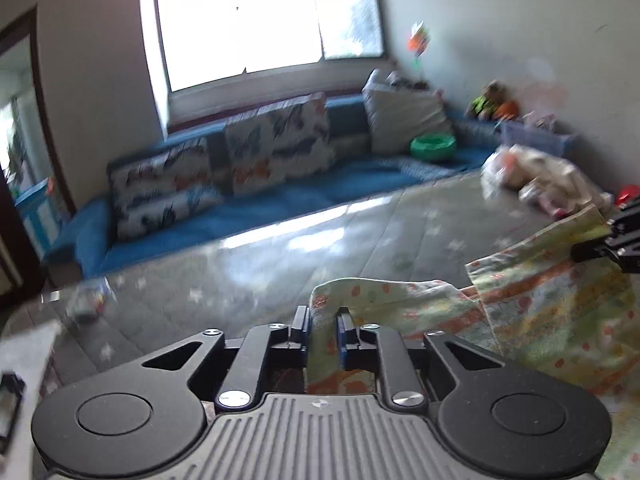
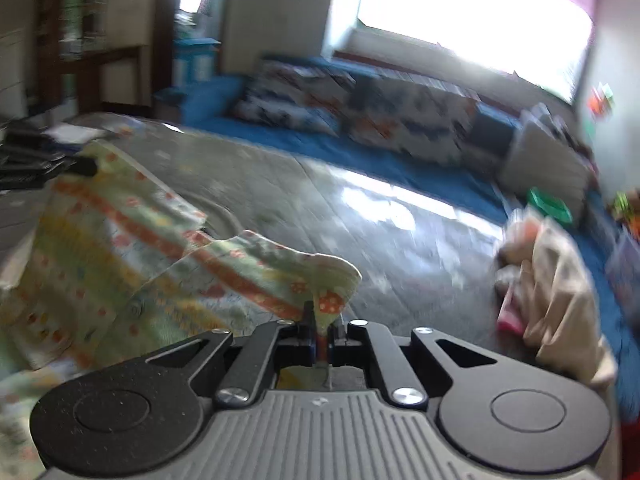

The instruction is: Fold clothes

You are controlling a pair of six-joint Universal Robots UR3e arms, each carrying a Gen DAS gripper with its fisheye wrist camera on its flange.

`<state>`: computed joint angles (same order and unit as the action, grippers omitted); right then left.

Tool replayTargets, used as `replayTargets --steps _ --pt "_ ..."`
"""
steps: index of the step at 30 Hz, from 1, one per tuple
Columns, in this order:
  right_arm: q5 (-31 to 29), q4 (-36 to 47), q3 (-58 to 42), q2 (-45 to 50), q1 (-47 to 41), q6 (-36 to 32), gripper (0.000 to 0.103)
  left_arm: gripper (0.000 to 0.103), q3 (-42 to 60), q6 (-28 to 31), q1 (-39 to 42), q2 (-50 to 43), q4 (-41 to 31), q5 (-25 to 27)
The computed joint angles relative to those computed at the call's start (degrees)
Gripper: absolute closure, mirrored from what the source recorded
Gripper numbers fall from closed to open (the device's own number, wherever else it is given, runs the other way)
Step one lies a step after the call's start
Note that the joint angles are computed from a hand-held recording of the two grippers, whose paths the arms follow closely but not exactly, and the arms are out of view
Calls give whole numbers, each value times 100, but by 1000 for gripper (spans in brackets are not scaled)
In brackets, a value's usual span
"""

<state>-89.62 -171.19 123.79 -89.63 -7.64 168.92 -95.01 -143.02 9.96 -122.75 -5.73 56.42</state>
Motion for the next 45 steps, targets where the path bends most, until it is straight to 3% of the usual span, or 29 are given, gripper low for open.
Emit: replayTargets --steps 2,4,6,9,11,15,20,24,28,36,40,45 --pt "-184 -285 24 305 51 101 76 74 241 -76 -156 -341 166 353" --pt "-365 -556 29 620 100 202 68 65 393 -139 -186 -527 194 521" --pt "-391 -690 100 710 91 244 68 63 450 -214 -26 -490 -85 389" --pt "183 -391 248 311 -40 140 67 56 130 -312 326 -147 -283 81" --pt "352 -235 278 150 24 107 60 55 -304 -254 626 228 -343 -106" --pt "-585 -676 258 371 651 426 56 48 -1372 162 1359 1164 -470 -382" --pt "-1073 -932 420 218 759 666 56 42 -2831 1139 2741 2541 -906 -947" --pt "-428 -947 830 -228 503 712 59 39 -3789 2088 4007 3386 -1189 -1150" --pt "220 -584 867 -219 130 762 59 39 -4117 2584 4854 3677 -1576 -985" --pt "5 -720 919 -27 338 1013 56 32 -4618 2985 5658 3863 -1453 -1052" --pt "257 -449 1198 -657 576 956 47 32 -4575 2810 5513 3542 -1157 -938" --pt "455 -11 1513 -1418 991 921 27 32 -4475 2801 5428 3308 -1210 -943"
